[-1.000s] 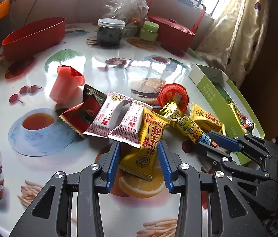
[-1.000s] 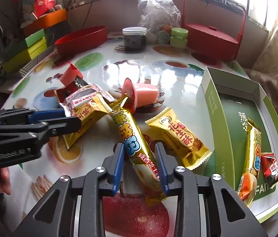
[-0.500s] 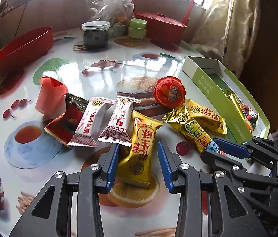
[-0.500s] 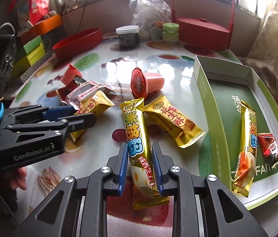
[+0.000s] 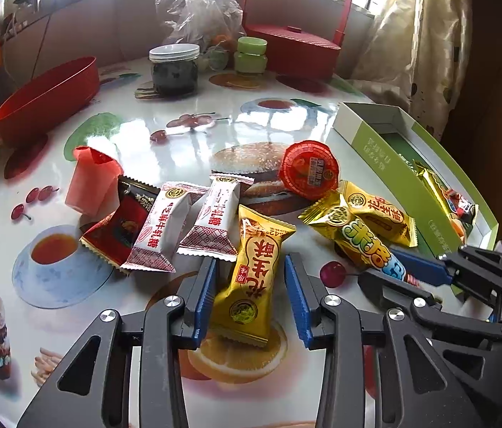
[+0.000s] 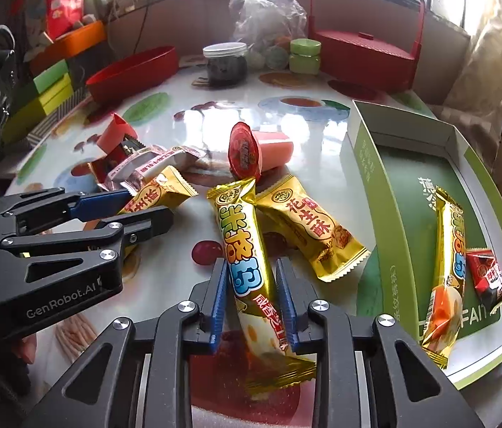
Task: Organize snacks
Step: 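Grasp a yellow peanut-candy packet with the left tool while the right tool grasps a yellow bar, then lift the peanut-candy packet with the left tool while the right tool lifts its yellow bar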
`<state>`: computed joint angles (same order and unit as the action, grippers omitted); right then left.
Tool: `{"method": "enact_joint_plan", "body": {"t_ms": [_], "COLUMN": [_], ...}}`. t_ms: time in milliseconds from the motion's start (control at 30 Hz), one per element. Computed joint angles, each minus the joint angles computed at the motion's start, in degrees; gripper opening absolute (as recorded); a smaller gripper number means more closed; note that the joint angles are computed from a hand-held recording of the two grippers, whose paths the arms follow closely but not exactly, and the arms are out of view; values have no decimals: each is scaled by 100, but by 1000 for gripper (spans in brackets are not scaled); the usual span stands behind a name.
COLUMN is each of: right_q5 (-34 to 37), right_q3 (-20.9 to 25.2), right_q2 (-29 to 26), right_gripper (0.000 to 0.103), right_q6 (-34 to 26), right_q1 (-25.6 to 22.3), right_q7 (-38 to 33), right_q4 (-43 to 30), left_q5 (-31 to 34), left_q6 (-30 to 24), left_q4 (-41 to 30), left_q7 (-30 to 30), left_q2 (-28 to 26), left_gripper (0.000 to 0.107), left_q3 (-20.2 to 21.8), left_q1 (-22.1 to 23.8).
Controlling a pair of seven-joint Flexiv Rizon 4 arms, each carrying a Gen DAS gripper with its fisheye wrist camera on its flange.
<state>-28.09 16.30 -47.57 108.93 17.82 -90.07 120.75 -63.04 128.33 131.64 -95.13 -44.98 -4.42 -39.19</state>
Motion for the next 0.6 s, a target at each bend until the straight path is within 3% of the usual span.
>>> {"method": "enact_joint_plan", "body": {"t_ms": [200, 600], "right_q5": [8, -243], "right_q3": [55, 243], "right_q2": [13, 112], "right_gripper": [22, 21], "right_q6": [115, 322], "right_q1": [-65, -377], "right_q7": [26, 195], "right_q4": [56, 291], "left_q5": [-83, -119], "left_q6": [30, 289], "left_q4": [20, 185], "left_q7": [39, -70], "left_q2": [26, 173], "left_gripper": [24, 22], "left_q3": [-23, -125], "left_q1": [-62, -93]}}
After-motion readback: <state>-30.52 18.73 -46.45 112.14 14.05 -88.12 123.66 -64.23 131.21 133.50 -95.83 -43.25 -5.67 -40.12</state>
